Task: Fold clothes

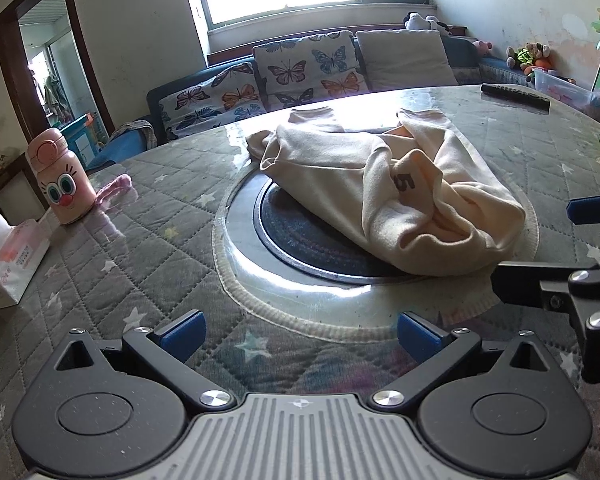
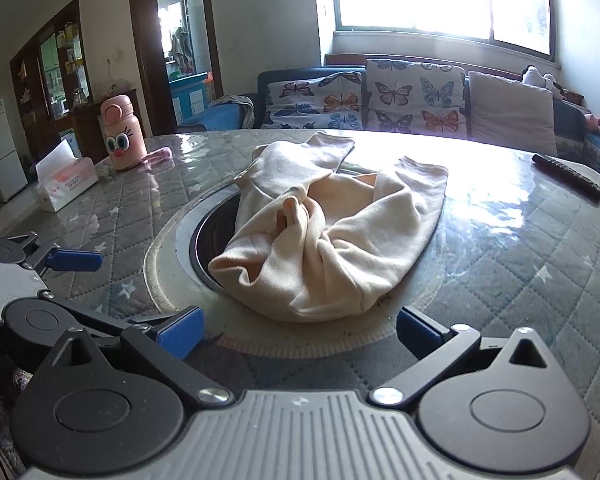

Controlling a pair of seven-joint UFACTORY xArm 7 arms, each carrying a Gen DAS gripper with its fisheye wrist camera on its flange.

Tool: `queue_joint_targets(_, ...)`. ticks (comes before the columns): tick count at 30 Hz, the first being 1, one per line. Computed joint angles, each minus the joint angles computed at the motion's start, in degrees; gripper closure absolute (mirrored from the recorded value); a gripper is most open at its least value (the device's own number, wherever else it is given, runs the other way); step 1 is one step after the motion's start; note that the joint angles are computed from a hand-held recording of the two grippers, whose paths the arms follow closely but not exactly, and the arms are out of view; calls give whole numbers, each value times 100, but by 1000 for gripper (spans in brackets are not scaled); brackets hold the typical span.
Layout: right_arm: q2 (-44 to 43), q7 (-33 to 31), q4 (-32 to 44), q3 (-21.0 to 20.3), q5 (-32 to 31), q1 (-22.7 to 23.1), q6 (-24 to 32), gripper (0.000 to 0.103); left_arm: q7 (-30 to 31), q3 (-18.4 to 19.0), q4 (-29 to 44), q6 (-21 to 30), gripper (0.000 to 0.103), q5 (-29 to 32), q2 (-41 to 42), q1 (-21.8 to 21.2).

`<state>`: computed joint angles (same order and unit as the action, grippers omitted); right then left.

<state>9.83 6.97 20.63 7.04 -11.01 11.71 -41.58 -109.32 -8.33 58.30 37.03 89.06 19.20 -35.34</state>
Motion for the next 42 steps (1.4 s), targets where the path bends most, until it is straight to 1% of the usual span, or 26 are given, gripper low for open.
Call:
queue_joint_targets(7, 70, 29, 256, 11, -57, -15, 183, 0, 83, 64, 128, -160, 0, 64, 86, 88)
queue_joint_targets(17, 222, 580, 794, 67, -745, -325, 566, 0, 192, 171, 266, -377, 0, 129, 175, 225)
queue_joint_targets(21, 369, 532, 1085, 76, -799, -327, 709, 0, 217, 210, 291, -408, 0, 141, 177, 289)
queue_joint_targets(23, 473, 643, 1279, 130, -957, -417, 798, 0, 220, 231, 270, -469, 0, 182, 142, 340)
queue_joint_targets(25, 591, 898, 1514, 227, -1236, -585, 919, 4, 201, 242, 223, -482, 0, 194, 84, 393)
queue_joint_targets(26, 666, 1076, 1652, 297, -1425, -702, 977, 8, 191, 245, 199, -485, 0, 200, 55, 421)
queue_joint_targets(28, 840, 1522, 1977, 496, -1942, -999, 1090, 10, 127, 254, 132, -467, 0, 219, -21, 481)
queue_joint_targets(32, 1237, 1750, 2590, 661, -2247, -1098, 1350, 21, -26, 262, 18, -558, 0, 235, -142, 656)
queue_joint_targets(34, 1417, 1842, 2847, 800, -2370, -1198, 1541, 31, -94, 260, -42, -569, 0, 259, -192, 722)
queue_joint_targets(36, 1672, 1945, 3145, 1002, -2463, -1342, 1774, 43, -159, 251, -108, -579, 0, 311, -247, 779)
queue_joint_targets(37, 1760, 1959, 3232, 1093, -2470, -1410, 1844, 47, -185, 244, -138, -588, 0, 334, -272, 808)
queue_joint_targets(39, 1895, 1925, 3359, 1221, -2408, -1482, 1943, 59, -247, 229, -202, -579, 1, 397, -332, 854)
queue_joint_targets(41, 1922, 1780, 3369, 1196, -2236, -1404, 1896, 67, -304, 209, -256, -545, 1, 447, -386, 895)
queue_joint_targets(42, 1909, 1687, 3359, 1162, -2164, -1345, 1873, 74, -328, 199, -285, -527, 1, 456, -416, 916)
